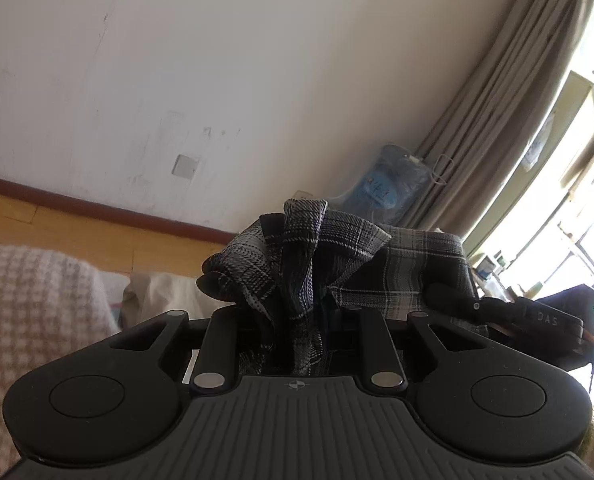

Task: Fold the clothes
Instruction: 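Lift the folded plaid pants with both grippers and carry toward the clothes stack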

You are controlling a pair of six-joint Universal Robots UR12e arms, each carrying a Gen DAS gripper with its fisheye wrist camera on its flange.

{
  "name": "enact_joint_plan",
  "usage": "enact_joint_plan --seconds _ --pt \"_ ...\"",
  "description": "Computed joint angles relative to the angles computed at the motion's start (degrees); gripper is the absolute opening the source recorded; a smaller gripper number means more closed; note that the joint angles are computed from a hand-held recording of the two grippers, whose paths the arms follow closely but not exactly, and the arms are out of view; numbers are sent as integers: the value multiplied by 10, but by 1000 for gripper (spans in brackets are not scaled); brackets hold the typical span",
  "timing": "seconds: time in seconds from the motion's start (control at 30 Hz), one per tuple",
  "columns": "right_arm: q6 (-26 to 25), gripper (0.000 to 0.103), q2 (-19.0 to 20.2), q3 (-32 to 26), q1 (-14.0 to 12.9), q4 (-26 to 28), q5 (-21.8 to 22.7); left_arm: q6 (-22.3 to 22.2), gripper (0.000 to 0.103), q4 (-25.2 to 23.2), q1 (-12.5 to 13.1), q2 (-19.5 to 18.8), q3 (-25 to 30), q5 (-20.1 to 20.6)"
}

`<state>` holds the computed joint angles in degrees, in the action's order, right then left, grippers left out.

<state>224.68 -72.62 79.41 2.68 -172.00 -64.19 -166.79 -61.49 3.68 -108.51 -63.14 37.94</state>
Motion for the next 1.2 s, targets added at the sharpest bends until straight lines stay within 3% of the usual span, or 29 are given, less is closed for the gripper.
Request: enact_joint_plan --seconds 0.17,0.43,0.6,0.7,0.8,0.87,0.93,1.0,1.07,1.13,1.2 --pt "5 33 24 -19 -14 12 27 10 19 -45 0 -26 43 16" --pt "14 33 61 -41 -25 41 60 -5 20 -66 -7 -49 58 55" --pt "7 34 81 -54 -27 81 59 -40 35 -89 -15 -74 88 108" --pt "7 40 87 -62 -31 142 60 -92 36 -95 -9 -79 98 108" --pt "59 46 89 -52 -42 123 87 -143 51 -47 -1 -73 85 102" --pt "71 62 82 -47 -45 124 80 -161 51 -20 4 -67 77 96" --pt "65 70 70 -40 -46 137 53 -164 51 -7 7 -63 75 90" --pt "63 71 52 -31 -45 153 10 -145 51 -7 7 -58 75 81" --pt "34 69 31 -18 -37 136 -62 -85 51 -16 3 -45 67 72" --pt "-18 61 18 -16 -23 110 -108 5 51 -51 -4 -31 61 71" --pt "-94 55 18 -30 -9 116 -111 71 52 -82 -15 -22 53 86"
